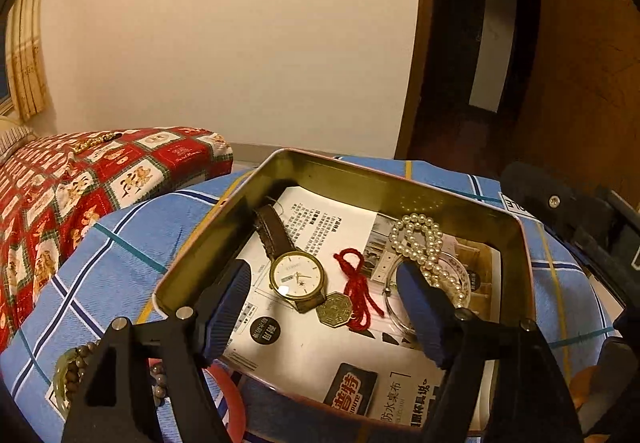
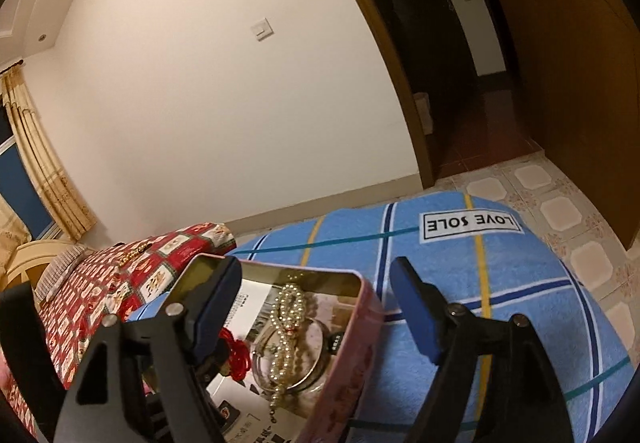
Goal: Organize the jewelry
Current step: 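Carry the red string and pearls into the pink tin and release both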
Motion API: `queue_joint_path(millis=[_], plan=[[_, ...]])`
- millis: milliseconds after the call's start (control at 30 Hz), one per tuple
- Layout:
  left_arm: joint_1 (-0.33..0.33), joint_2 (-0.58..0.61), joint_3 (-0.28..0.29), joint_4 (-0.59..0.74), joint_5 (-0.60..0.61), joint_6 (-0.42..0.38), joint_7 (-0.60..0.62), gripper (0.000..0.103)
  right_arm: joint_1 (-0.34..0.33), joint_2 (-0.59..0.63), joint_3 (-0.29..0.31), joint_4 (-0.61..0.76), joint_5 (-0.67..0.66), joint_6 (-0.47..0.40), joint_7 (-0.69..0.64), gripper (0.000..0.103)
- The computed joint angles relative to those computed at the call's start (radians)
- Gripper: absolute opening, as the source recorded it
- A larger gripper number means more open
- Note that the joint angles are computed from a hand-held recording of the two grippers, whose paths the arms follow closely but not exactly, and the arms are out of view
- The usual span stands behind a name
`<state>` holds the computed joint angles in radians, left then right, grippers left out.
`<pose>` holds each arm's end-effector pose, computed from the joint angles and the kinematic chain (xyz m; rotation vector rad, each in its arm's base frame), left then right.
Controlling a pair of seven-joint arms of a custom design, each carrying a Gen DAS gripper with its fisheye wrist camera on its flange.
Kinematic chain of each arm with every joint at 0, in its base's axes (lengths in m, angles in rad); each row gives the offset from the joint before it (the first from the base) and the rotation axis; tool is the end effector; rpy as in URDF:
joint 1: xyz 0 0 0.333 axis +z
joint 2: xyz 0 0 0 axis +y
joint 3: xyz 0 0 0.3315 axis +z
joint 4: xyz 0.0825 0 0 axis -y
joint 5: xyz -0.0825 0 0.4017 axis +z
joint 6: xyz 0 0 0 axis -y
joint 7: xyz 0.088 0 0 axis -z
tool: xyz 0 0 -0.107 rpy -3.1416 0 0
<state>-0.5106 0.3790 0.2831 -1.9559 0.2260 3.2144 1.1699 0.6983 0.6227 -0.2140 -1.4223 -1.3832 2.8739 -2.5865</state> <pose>0.6549 -0.1939 0.3967 -1.6073 1.8282 -0.9175 0.6366 0.4414 0.3967 -1.2255 1.6763 -0.5847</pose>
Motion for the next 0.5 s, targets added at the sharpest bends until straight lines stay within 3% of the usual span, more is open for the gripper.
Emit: queue_joint_path(millis=[200, 500], plan=[[-0.089, 0.02, 0.105, 0.008, 0.013, -0.008, -0.041, 0.075, 0.02, 0.006, -0.006, 0.012, 0.009, -0.048, -0.033, 0.091], [-0.205, 0.035, 0.24, -0.005, 0.013, 0.019, -0.1, 0.075, 0.057, -0.006, 0.007, 0.005, -0.071, -0.224, -0.021, 0.102]])
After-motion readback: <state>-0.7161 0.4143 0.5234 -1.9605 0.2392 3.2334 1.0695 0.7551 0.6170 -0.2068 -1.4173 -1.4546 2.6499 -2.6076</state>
